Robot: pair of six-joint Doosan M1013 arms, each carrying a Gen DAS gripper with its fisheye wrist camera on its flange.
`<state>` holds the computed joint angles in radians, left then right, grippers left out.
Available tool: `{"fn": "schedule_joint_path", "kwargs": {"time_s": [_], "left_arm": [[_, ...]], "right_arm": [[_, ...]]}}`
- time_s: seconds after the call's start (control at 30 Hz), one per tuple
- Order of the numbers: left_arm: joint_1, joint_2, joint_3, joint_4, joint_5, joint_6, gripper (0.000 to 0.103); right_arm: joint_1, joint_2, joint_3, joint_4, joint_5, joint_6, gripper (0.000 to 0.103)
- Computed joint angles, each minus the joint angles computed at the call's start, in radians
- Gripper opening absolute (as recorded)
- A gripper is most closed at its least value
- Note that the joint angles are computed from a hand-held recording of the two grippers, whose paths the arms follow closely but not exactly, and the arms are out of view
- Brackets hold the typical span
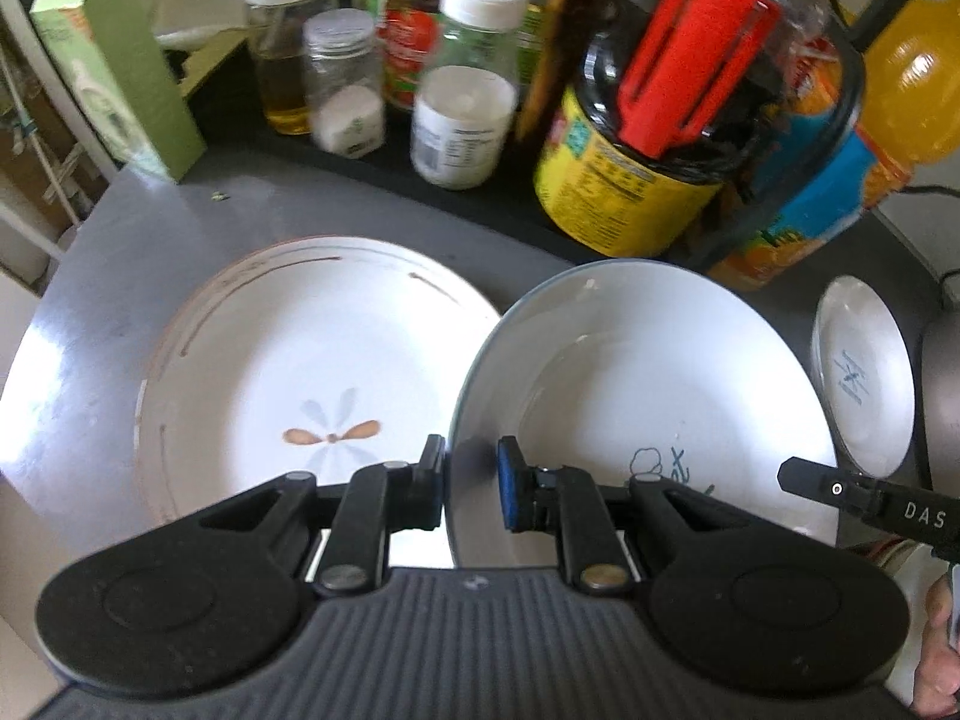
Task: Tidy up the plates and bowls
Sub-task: 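Lift the 'Sweet' plate with both grippers and carry it over the flower-pattern plate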
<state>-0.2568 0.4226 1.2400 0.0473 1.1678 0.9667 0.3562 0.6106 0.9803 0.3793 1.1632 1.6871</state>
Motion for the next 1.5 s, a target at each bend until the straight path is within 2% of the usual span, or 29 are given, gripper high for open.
{"fn": "schedule_joint_path", "kwargs": {"time_s": [0.53, 1.2, 1.5], "left_arm": [[0.054, -0.057, 0.091, 0.015, -0.032, -0.075, 0.016], [0.086, -0.078, 0.118, 0.033, -0.047, -0.076, 0.016], [0.111, -0.095, 0.149, 0.047, -0.054, -0.101, 0.016]], "right_arm": [[0.062, 0.061, -0.097, 0.001, 0.069, -0.042, 0.014], [0.093, 0.071, -0.122, -0.006, 0.057, -0.041, 0.014], [0.117, 0.107, -0.174, -0.002, 0.098, -0.048, 0.014]]}}
